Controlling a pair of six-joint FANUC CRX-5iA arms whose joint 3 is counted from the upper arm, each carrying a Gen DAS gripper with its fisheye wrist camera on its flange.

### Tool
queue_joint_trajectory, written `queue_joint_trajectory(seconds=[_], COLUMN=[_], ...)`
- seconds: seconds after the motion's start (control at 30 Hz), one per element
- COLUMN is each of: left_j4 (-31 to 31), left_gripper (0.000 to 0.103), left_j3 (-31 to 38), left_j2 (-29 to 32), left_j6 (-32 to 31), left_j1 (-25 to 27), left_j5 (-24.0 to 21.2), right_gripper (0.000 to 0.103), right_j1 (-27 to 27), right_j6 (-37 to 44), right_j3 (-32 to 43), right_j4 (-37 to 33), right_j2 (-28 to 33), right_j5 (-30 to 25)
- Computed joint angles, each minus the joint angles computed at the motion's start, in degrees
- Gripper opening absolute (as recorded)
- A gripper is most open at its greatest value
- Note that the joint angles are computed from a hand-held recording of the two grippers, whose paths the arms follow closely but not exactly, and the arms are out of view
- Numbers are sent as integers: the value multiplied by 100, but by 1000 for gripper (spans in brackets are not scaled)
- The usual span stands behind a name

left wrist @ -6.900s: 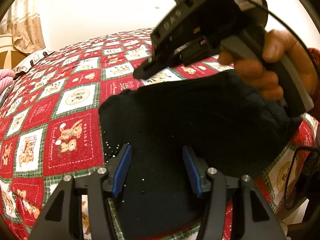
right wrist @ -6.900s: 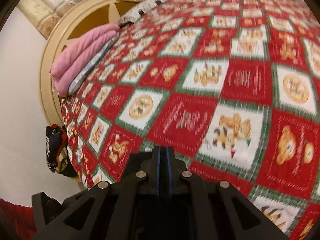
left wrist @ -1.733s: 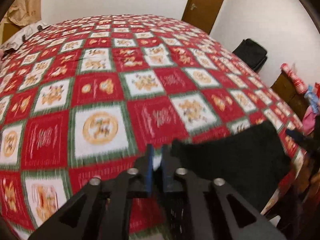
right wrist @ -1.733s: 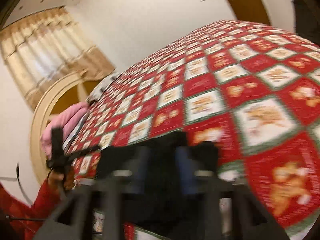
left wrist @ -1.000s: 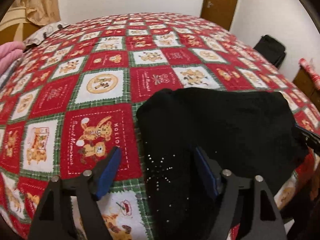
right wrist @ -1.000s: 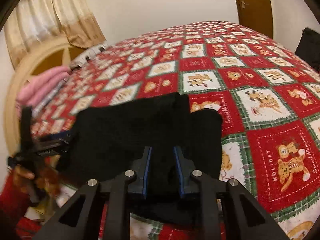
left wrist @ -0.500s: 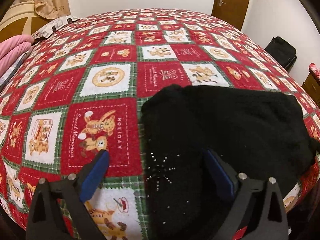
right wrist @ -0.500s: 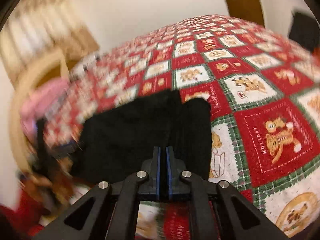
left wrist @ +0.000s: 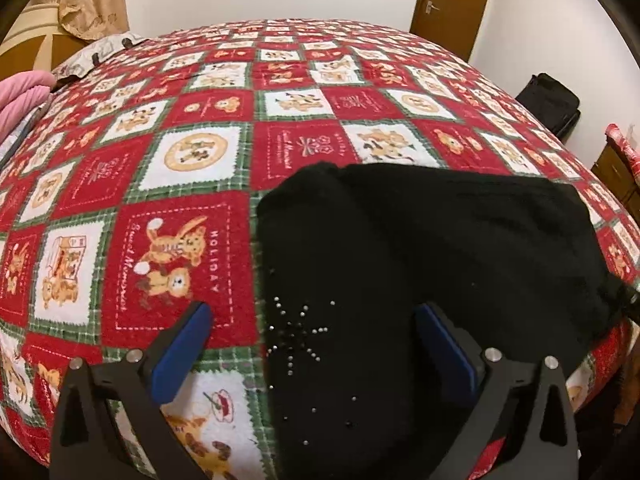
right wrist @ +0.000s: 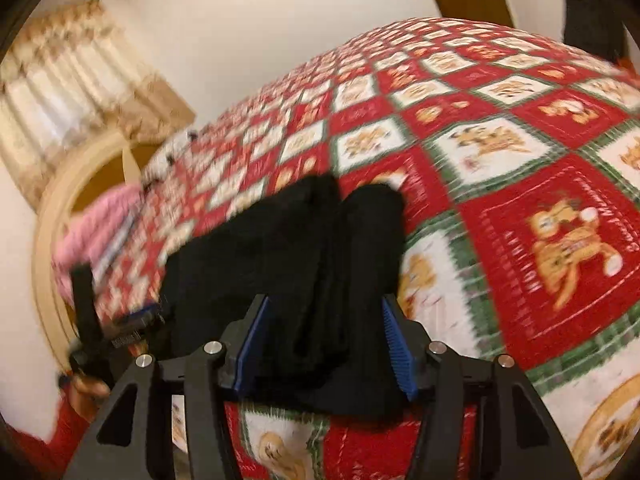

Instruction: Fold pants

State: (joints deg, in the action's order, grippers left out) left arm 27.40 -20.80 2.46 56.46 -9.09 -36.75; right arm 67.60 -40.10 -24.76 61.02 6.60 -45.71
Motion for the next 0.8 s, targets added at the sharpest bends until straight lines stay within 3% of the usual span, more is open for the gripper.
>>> queue_joint_trajectory(seconds=[0.07,0.2,0.3,0.43,0.47,0.5,0.53,0.57,0.6,0.67,0.73,0.8], left_j4=[335,676,684,1134,1418,1649,1668,1597,1722,2206,2588,2696], left_gripper=[103,103,103,102,93,82,80,69,42,21,18,15], left_j3=[-152,-370,-365,-438,-520,-592,-633,-642,-702,-767,-757,-814], left_j2=[-46,-113,-98,-72,-85,-105,-152,-183,-209,-176,-78,-124], left_j6=[-451,-938,-834,-1195,-1494,-1745,-1808,-1783,-1924,-2059,-2083,-2181], left_j1=[50,50,25,33,31,22,-7,-29,-29,66,155,107], left_j5=[3,179,218,90,38,-1,50,122,184,33,-225,-121], right_gripper=[57,57,57,59,59,59,58,55,41,35,29,27], right_j1=[91,292,58,-288,-332,-276,-220,-152,-97,-5,25,63], right_j6=[368,-569,-962,-552,-489,-127,239,691,1013,1646,1954,2426], right_j3=[209,-25,-386,-374,-296,-78,125,377,556,866,1000,1287], right_j4=[-262,201,352,374,352,75,-182,-475,-695,-1079,-1215,-1351], right_j2=[101,-62,-337,-270,-195,-48,76,230,330,481,521,633], right_j5=[-281,-1063,-361,651,786,621,417,150,-54,-460,-604,-871])
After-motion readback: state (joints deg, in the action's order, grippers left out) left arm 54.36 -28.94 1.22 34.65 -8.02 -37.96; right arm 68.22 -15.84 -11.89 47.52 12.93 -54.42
